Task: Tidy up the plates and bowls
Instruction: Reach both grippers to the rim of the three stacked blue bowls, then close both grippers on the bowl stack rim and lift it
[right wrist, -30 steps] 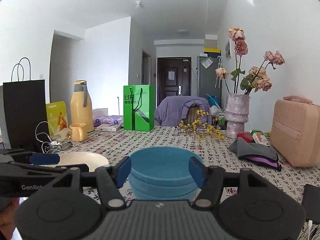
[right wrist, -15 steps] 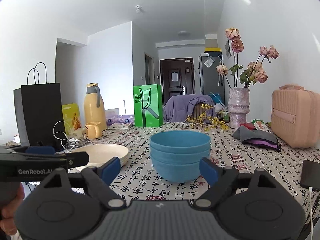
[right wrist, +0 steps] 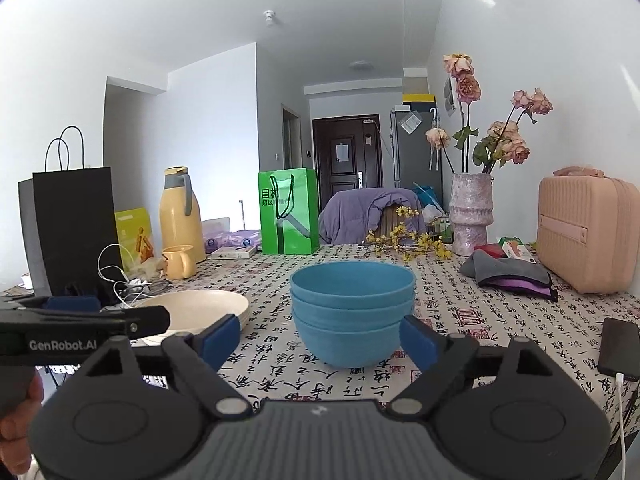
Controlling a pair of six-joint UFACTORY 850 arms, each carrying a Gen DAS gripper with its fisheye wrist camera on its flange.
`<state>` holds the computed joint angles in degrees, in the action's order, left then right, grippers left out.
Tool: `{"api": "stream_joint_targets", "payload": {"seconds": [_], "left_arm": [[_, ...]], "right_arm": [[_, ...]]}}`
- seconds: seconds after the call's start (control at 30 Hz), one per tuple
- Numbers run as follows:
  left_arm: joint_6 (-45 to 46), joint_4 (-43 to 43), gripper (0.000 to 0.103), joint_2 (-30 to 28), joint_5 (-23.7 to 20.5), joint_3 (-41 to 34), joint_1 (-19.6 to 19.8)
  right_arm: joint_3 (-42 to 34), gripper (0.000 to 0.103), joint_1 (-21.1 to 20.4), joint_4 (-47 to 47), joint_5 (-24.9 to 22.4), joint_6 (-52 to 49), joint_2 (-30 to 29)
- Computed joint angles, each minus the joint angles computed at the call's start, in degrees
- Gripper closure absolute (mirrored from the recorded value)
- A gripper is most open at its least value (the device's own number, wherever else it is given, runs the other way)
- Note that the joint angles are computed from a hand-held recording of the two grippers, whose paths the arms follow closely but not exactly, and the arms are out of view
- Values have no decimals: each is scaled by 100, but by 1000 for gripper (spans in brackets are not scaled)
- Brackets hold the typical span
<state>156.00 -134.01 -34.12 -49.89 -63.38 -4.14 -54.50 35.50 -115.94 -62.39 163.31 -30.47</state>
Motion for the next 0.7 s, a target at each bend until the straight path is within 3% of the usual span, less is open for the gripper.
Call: {"api": "stream_joint_targets", "payload": {"seconds": [0.17, 0.33, 0.53, 0.7], "left_arm": [[-401, 211, 5, -204, 320, -418, -151], [-1450, 1208, 0, -574, 720, -1227, -313], [-2993, 2409, 0, -1157, 1106, -2414, -564], [-5374, 4326, 0, -1912, 1128, -3815, -726]], "right_arm": [[-25, 16, -157, 50, 96, -44, -8], [-74, 16, -506, 5, 390, -2, 27], [-285, 16, -1224, -421, 1322, 210, 93], [-677, 16, -1838, -941, 2230, 347, -44]]}}
